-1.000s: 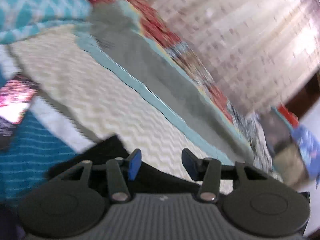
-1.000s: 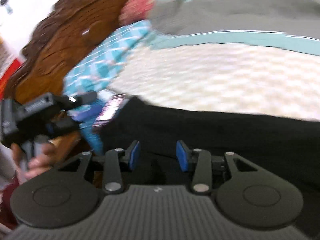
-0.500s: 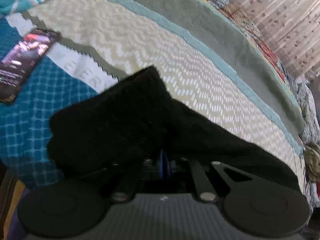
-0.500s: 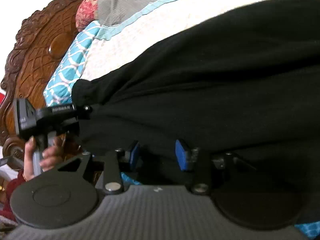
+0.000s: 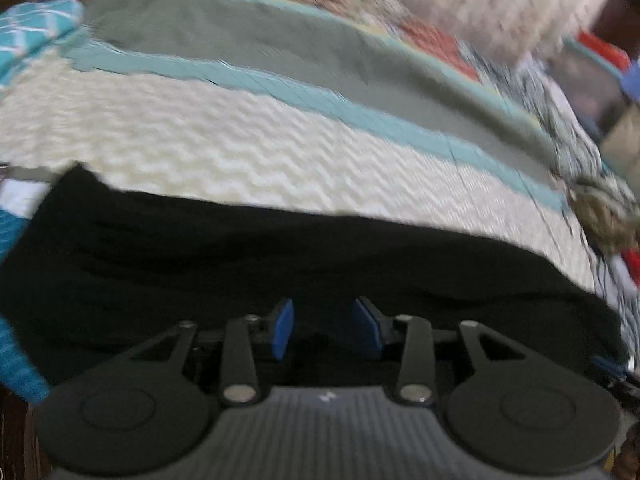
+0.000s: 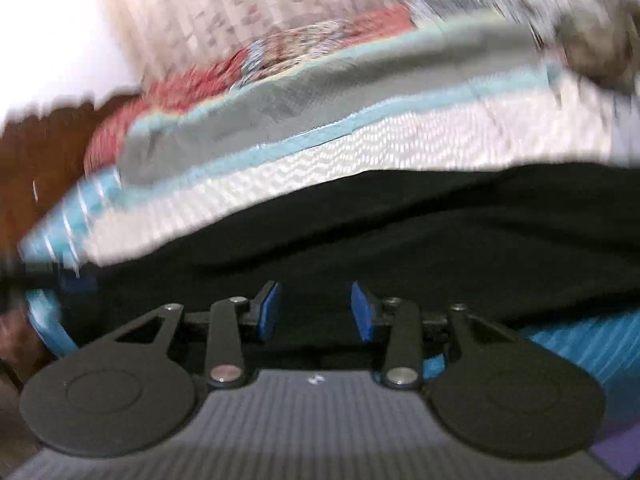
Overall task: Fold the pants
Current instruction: 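Lower the pants onto the bed and spread them flat with both grippers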
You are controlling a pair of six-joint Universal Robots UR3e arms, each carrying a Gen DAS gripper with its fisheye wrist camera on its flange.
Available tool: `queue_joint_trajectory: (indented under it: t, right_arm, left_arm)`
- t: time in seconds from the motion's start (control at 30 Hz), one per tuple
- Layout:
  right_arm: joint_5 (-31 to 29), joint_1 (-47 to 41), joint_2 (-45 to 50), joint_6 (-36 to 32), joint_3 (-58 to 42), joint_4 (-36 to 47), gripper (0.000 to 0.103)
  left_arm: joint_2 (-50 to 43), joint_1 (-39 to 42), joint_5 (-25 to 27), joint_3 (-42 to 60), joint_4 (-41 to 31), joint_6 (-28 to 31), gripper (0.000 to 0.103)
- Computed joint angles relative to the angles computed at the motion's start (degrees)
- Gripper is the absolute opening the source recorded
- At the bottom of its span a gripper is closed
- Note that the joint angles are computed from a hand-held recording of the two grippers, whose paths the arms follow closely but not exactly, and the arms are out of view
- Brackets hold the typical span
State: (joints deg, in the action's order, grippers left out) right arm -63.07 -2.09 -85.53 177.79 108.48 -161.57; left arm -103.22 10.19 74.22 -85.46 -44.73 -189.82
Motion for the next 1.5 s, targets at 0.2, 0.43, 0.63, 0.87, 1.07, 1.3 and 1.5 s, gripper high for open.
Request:
queue_joint_trajectory:
  t: [0.2, 0.43, 0.63, 0.87, 1.07, 1.3, 1.5]
  right_arm:
    - [0.08, 0.22, 4.34, -20.33, -1.72, 3.07, 0.041]
    - [-1.83, -2.61, 7.53, -36.51, -7.14, 10.71, 0.04]
    - [-0.98, -4.15, 7.04, -42.71, -8.24, 14.33, 0.009]
    - [10.96, -13.98, -2.31, -42.35, -5.8, 23.31, 0.004]
    - [6.6, -14.05, -0.69, -38.98, -2.6, 23.1, 0.011]
    - [20.79, -29.59, -10.13, -30.5, 2.86, 26.78, 0.027]
    - [28.49, -51.46, -14.29, -6.1, 15.88, 14.48, 0.03]
  left_arm:
    - [-8.26, -3.98, 2.6, 10.73, -11.48, -4.56, 0.035]
    - [-9.35, -5.36, 5.47, 11.69, -13.87, -5.0, 0.036]
    - [-10.0, -5.29, 5.25, 13.43, -15.34, -5.25, 0.036]
    - [-7.04, -4.26, 3.84, 11.69, -14.03, -3.33, 0.039]
    - [-10.62, -6.3, 8.16, 14.65, -17.44, -2.01, 0.041]
    - [-8.5, -6.27, 6.95, 16.17, -18.22, 0.07, 0.043]
    - [-17.06, -10.3, 2.61, 30.64, -19.87, 2.59, 0.045]
